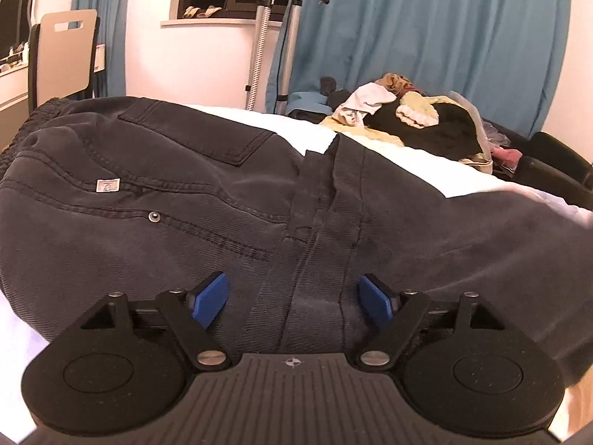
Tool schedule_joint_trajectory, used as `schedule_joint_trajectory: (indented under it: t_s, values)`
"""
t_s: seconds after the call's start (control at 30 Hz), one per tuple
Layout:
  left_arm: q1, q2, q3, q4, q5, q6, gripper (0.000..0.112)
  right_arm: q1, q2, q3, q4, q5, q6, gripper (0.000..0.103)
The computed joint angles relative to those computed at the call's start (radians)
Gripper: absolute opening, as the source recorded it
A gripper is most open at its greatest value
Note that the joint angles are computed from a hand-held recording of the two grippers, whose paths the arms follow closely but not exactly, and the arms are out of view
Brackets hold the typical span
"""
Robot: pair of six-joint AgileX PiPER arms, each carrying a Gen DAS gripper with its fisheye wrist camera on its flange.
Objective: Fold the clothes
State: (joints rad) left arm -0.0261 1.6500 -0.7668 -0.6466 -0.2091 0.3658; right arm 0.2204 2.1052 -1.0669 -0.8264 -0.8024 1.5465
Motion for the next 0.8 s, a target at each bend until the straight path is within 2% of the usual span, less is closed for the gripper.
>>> schedule_joint_trajectory:
  t_s: [0.03, 0.07, 0.1, 0.13, 0.2, 0.23, 0.27, 0.3, 0.37, 0.47, 0.6, 0.7, 0.8]
  values:
    - [-0.001, 0.000, 0.001, -0.001, -0.002, 0.004, 0.083, -0.001, 0.020, -0.023, -0.045, 0.070, 0.064, 0.103]
    - [-0.002, 0.001, 0.003, -0.002, -0.003, 0.007, 0.083, -0.006, 0.043, -0.039, -0.075, 0.102, 0.104, 0.095]
    - [-0.004, 0.001, 0.005, -0.003, -0.005, 0.011, 0.083, -0.011, 0.058, -0.049, -0.091, 0.110, 0.115, 0.092]
    - [-0.007, -0.001, 0.010, -0.005, -0.014, 0.011, 0.083, -0.008, 0.052, -0.056, -0.103, 0.123, 0.138, 0.092]
    - [-0.004, 0.000, 0.020, 0.056, -0.029, -0.049, 0.083, 0.004, 0.020, -0.059, -0.107, 0.148, 0.180, 0.088]
    - [-0.003, -0.003, 0.029, 0.097, -0.039, -0.094, 0.083, 0.010, 0.003, -0.049, -0.079, 0.143, 0.160, 0.081]
    - [-0.002, -0.009, 0.039, 0.131, -0.050, -0.134, 0.083, 0.020, -0.016, -0.040, -0.056, 0.153, 0.131, 0.061]
    - [-0.001, -0.015, 0.047, 0.156, -0.058, -0.166, 0.084, 0.032, -0.040, -0.036, -0.046, 0.188, 0.106, 0.049]
    - [-0.005, -0.038, 0.068, 0.171, -0.076, -0.196, 0.084, 0.053, -0.088, -0.032, -0.048, 0.266, 0.083, 0.039]
    - [-0.038, -0.110, 0.124, 0.013, -0.115, -0.064, 0.084, 0.068, -0.150, -0.018, -0.028, 0.316, 0.050, 0.032]
    - [-0.096, -0.203, 0.172, -0.223, -0.178, 0.141, 0.085, 0.058, -0.232, 0.011, 0.033, 0.297, -0.046, 0.029]
    - [-0.170, -0.198, 0.107, -0.448, -0.233, 0.372, 0.087, 0.023, -0.273, 0.024, 0.046, 0.264, -0.102, 0.029]
    - [-0.236, -0.182, 0.035, -0.606, -0.300, 0.546, 0.087, -0.024, -0.315, 0.061, 0.074, 0.237, -0.167, 0.029]
